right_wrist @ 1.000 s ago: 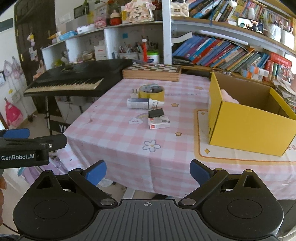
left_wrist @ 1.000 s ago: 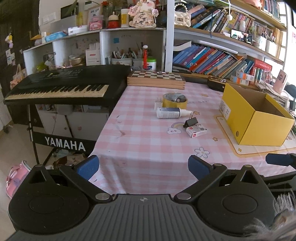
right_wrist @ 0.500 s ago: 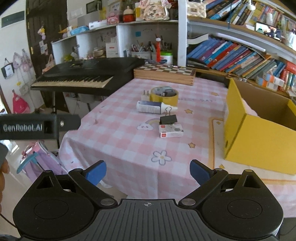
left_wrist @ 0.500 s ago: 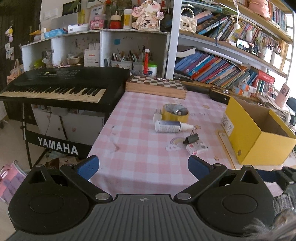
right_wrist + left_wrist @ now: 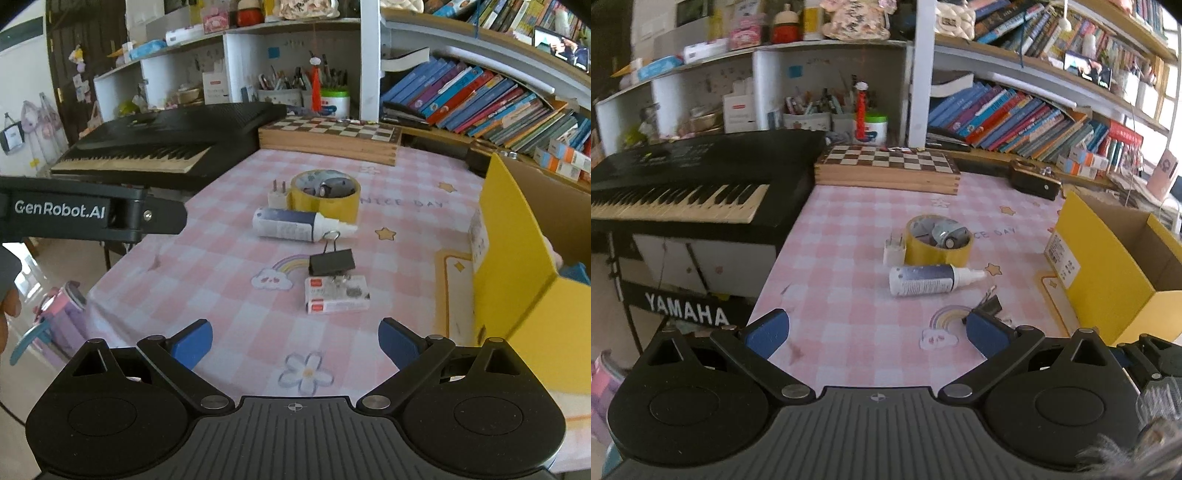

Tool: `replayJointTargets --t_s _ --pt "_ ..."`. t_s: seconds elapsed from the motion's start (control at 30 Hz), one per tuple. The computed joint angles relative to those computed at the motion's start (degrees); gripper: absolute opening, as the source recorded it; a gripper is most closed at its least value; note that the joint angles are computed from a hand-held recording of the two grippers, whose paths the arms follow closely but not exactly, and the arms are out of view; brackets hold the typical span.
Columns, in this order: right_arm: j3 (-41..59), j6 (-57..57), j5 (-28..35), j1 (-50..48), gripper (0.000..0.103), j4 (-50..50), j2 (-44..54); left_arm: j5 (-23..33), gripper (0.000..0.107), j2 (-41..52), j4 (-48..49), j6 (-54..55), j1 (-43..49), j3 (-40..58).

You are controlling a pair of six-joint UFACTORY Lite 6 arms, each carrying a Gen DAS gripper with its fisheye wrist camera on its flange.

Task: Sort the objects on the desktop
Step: 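Grasp the black binder clip with the left tool while the right tool grasps the white box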

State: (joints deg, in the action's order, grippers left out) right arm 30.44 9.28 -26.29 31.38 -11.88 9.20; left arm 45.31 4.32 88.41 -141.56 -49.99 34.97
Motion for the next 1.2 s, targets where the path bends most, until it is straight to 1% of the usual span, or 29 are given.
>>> replayJointTargets --t_s 0.17,0.33,0.4,0.47,0.53,0.57,0.6,0.63,0.7,0.73,0.8,0.83,0.9,0.93,1.0,1.07,1.17,1.2 --pt "7.1 -2.6 -0.8 -0.7 0.097 1.6 8.3 -5.0 0.103 5.4 5.4 2.2 7.2 5.1" --pt "13.3 -2.9 -0.2 -2.7 0.097 0.8 15.2 -10.3 0.103 10.1 11.8 0.0 11.0 9.8" --pt "15.6 -1.9 0.1 -3.2 0.097 -0.5 17.7 -13.4 0.103 11.4 15.9 -1.8 12.2 11.1" --pt "17.5 -1.0 0.0 -3.6 0.093 -2.1 19.8 -17.0 0.102 12.8 21.3 -4.4 13.7 12.6" --pt "18.8 0.3 0.5 -3.9 0.092 -4.0 21.2 -20.9 0.101 14.8 27.3 -7.1 15.4 14.8" --pt "19.3 1.5 0.6 -4.1 0.090 -5.3 21.7 -22.7 0.100 16.1 31.1 -8.8 16.0 16.0" --pt "19.8 2.8 0.6 -4.4 0.088 -6.8 22.2 -23.7 0.098 17.4 34.0 -9.5 16.3 17.4" --pt "20.0 3.4 0.6 -4.5 0.086 -7.7 22.5 -24.2 0.096 19.1 34.9 -8.5 16.2 19.1" --pt "20.2 4.5 0.2 -4.9 0.084 -9.3 22.8 -25.8 0.079 22.1 36.3 -5.9 16.5 22.5" --pt "20.2 4.7 0.1 -5.0 0.083 -9.8 22.9 -26.8 0.076 23.7 37.0 -5.1 16.8 24.4" --pt "20.3 4.9 0.0 -5.1 0.081 -10.2 23.2 -27.9 0.062 26.4 37.8 -4.3 17.3 27.4" --pt "20.4 4.8 0.0 -5.1 0.080 -10.3 23.4 -28.6 0.057 27.8 37.6 -3.5 17.5 29.0" --pt "20.2 4.5 -0.4 -5.1 0.079 -10.1 23.3 -30.0 0.040 30.2 35.5 -0.7 18.0 31.9" --pt "20.1 4.5 -0.5 -5.2 0.078 -10.1 23.3 -30.4 0.036 30.7 36.0 -1.0 18.3 32.4" --pt "20.2 4.4 -0.7 -5.3 0.077 -10.1 23.4 -31.4 0.016 31.5 36.9 -1.2 18.9 33.1" --pt "20.3 4.2 -0.7 -5.3 0.077 -10.0 23.5 -32.3 0.009 31.9 37.0 -1.2 19.5 33.3" --pt "20.4 3.6 -0.4 -5.2 0.076 -9.9 23.6 -30.8 0.002 30.0 37.8 -3.6 19.4 30.8" --pt "20.4 3.5 -0.4 -5.2 0.076 -9.9 23.6 -29.8 0.002 28.5 39.9 -6.7 19.4 28.9"
